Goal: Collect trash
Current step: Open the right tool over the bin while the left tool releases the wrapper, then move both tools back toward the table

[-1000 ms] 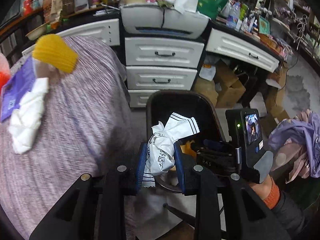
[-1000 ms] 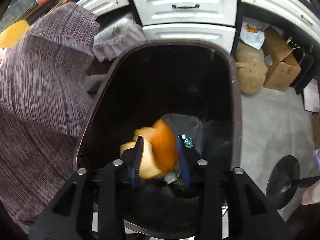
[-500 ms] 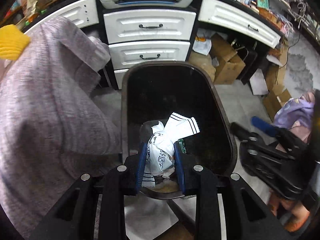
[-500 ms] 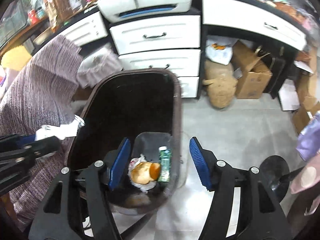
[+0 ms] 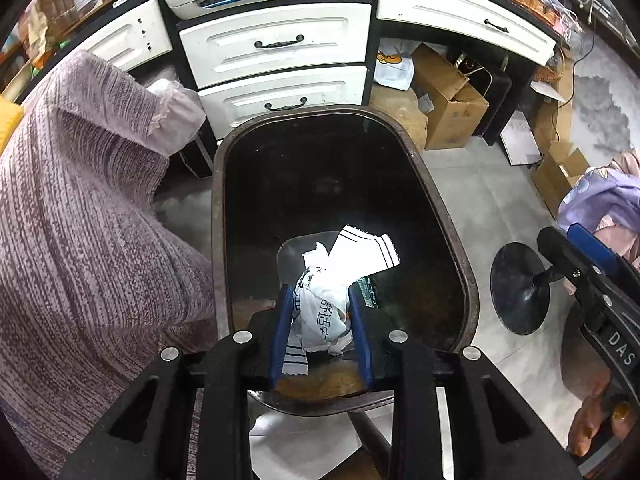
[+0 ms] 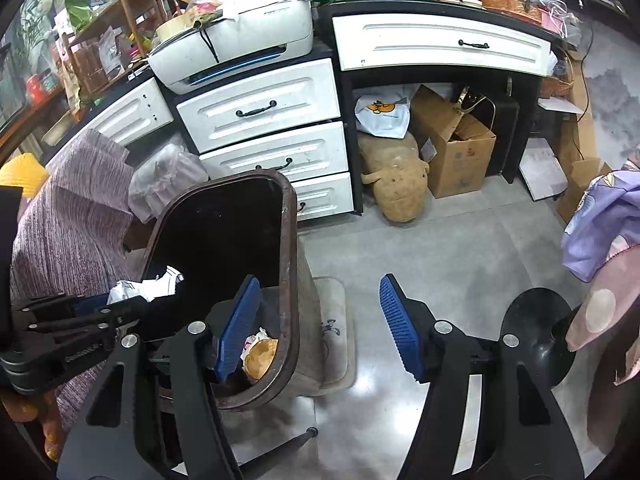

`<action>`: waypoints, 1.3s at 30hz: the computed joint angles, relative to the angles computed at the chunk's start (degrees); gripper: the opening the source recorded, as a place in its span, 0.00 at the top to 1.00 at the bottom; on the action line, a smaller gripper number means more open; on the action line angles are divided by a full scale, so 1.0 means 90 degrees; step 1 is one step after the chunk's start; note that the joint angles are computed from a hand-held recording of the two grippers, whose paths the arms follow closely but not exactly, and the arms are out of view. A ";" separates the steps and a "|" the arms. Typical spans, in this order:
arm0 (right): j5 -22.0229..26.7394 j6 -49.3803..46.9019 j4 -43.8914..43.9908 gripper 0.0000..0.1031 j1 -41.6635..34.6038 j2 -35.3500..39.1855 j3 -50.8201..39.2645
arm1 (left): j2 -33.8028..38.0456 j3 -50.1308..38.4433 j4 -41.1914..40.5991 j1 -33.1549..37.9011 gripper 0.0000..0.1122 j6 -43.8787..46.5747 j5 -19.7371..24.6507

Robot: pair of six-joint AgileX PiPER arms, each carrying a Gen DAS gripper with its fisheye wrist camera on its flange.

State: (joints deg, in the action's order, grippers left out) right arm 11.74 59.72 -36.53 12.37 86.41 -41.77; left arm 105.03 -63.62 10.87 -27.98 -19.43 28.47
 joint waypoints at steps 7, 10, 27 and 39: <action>0.0017 0.0199 -0.0161 0.32 -0.0012 -0.0118 0.0106 | -0.0178 0.0126 0.0238 -0.0051 0.30 -0.0141 -0.0094; 0.0053 0.0582 -0.0525 0.24 0.0015 -0.0180 0.0126 | -0.0382 0.0236 0.0608 -0.0148 0.25 -0.0415 -0.0068; 0.0005 -0.0221 0.0256 0.13 0.0032 -0.0678 0.0122 | -0.2737 0.1709 0.1529 -0.0055 0.16 -0.1543 -0.0089; 0.0450 -0.0263 -0.0076 0.12 0.1046 -0.0894 -0.0517 | -0.4573 0.2382 0.1675 0.0891 0.13 -0.1160 0.0161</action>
